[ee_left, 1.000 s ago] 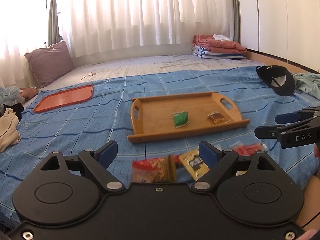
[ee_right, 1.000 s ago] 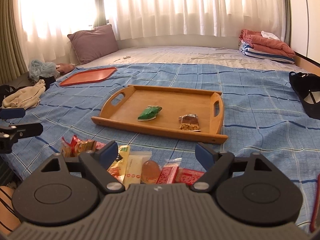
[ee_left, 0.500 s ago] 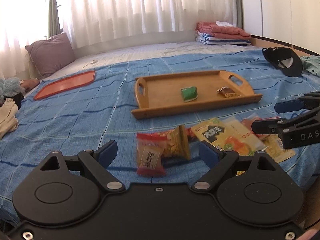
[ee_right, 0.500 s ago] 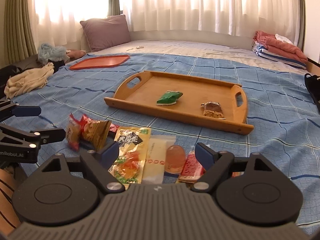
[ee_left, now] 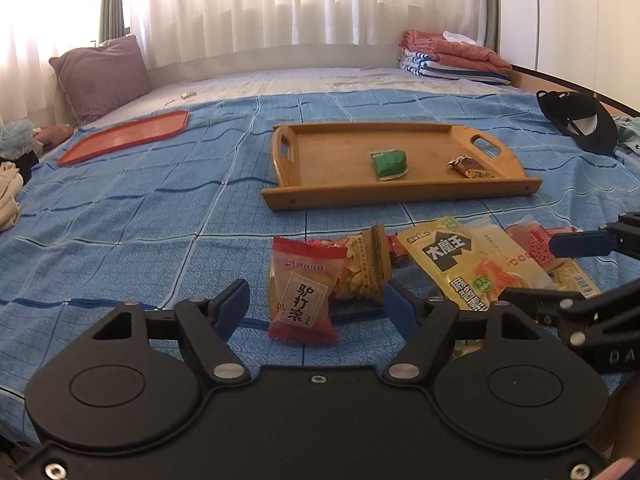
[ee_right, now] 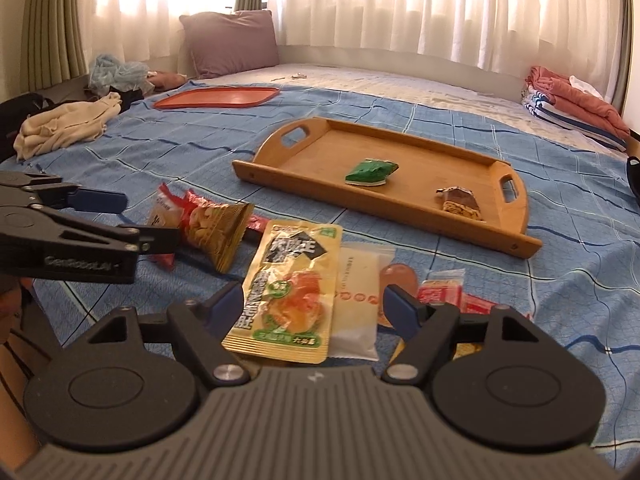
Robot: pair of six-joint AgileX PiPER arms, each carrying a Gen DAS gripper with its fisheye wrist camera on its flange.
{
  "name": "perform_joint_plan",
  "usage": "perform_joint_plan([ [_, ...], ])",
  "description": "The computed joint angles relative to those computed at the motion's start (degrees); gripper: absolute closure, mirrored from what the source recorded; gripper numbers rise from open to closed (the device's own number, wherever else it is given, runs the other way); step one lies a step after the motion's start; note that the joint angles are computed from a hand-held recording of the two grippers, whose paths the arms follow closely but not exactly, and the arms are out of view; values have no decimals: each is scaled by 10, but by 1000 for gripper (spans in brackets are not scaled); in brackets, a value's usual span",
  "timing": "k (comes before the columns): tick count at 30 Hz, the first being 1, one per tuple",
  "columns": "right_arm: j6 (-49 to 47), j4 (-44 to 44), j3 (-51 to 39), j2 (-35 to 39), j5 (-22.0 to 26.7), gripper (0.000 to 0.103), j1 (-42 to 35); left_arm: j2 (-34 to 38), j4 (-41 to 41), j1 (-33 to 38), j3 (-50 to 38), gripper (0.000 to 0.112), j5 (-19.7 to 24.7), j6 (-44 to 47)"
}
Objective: Organize snacks
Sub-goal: 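Grasp the red-and-white packet with the left tool while the right tool grasps the yellow packet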
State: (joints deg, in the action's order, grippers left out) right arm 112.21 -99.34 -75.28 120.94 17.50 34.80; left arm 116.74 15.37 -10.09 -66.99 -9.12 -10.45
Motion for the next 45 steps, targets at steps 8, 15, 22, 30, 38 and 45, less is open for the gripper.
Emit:
perform_joint_plan([
  [8, -26, 10, -15, 19, 25, 19, 18, 26, 41, 6, -24, 52, 5, -50],
  [15, -33, 20, -26, 31, 28, 21, 21, 42, 86, 10, -38, 59, 6, -88],
  [22, -28, 16, -39, 48, 67, 21, 34, 52, 93, 12, -45, 61, 2, -91],
  [30, -20, 3, -59, 71, 120, 21, 55, 62, 62, 14, -53, 61, -1, -80],
  [38, -20, 27, -77, 84, 128, 23, 56, 71, 29, 16, -53, 61, -7, -56],
  [45, -11, 5, -78, 91, 140, 23, 72, 72, 109, 20, -50, 61, -25, -141],
])
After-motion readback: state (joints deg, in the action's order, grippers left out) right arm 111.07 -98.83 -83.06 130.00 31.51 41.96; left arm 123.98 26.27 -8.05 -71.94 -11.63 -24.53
